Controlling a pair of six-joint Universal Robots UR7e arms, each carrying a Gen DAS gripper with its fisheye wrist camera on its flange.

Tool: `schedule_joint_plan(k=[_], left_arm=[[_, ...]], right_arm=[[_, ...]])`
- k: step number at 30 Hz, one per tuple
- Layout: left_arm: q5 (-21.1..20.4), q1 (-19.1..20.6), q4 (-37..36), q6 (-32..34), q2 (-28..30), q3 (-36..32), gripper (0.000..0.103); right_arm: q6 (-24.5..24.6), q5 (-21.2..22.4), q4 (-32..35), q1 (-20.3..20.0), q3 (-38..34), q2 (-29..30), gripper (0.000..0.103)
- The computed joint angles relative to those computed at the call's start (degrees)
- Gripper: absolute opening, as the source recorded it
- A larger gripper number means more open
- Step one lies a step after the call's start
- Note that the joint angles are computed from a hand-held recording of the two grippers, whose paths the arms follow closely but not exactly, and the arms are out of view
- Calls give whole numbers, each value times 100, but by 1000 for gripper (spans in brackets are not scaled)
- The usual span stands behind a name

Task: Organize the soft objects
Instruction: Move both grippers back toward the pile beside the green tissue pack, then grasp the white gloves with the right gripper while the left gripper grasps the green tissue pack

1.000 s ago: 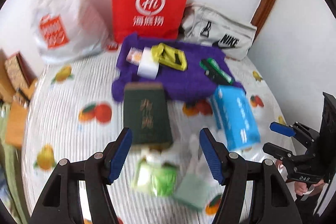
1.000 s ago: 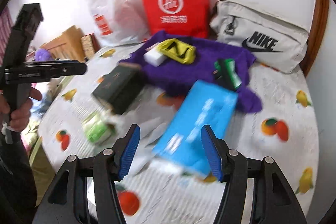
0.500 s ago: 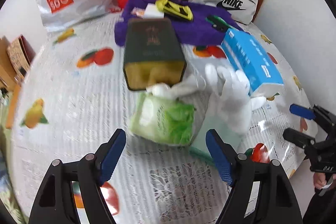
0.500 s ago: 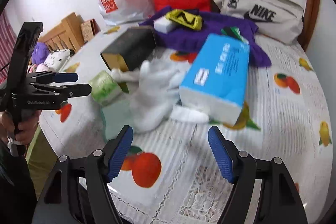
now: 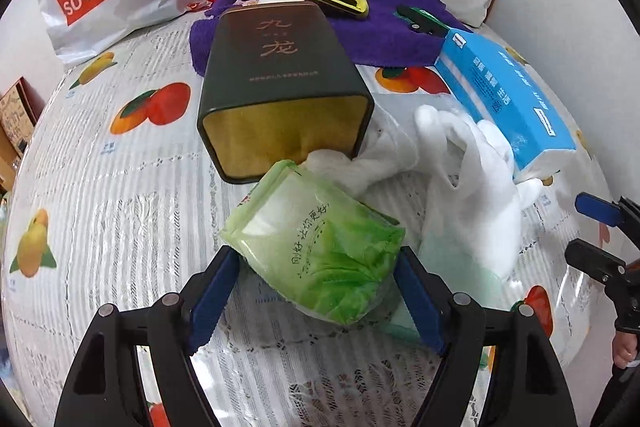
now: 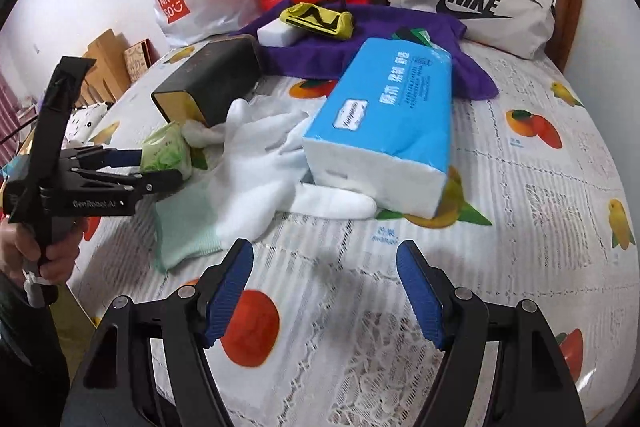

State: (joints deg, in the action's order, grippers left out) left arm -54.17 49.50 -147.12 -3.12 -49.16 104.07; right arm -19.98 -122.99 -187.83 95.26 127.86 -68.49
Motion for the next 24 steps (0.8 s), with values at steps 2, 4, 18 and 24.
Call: schedule_joint_plan(k=[2, 4, 18, 24], left_arm=[[-61, 28, -99, 31, -23, 28, 78], [-143, 63, -272, 78, -75, 107, 73], [-415, 67, -411, 32, -797, 780, 66], [-425, 85, -550, -45, -935, 988, 75]], right_arm=[[13, 46, 9, 24, -72, 88, 74], [8, 109, 25, 53, -175, 222, 74], [-602, -393, -1019, 199, -765, 1483, 51], [-721, -198, -875, 194, -609, 1309, 12]])
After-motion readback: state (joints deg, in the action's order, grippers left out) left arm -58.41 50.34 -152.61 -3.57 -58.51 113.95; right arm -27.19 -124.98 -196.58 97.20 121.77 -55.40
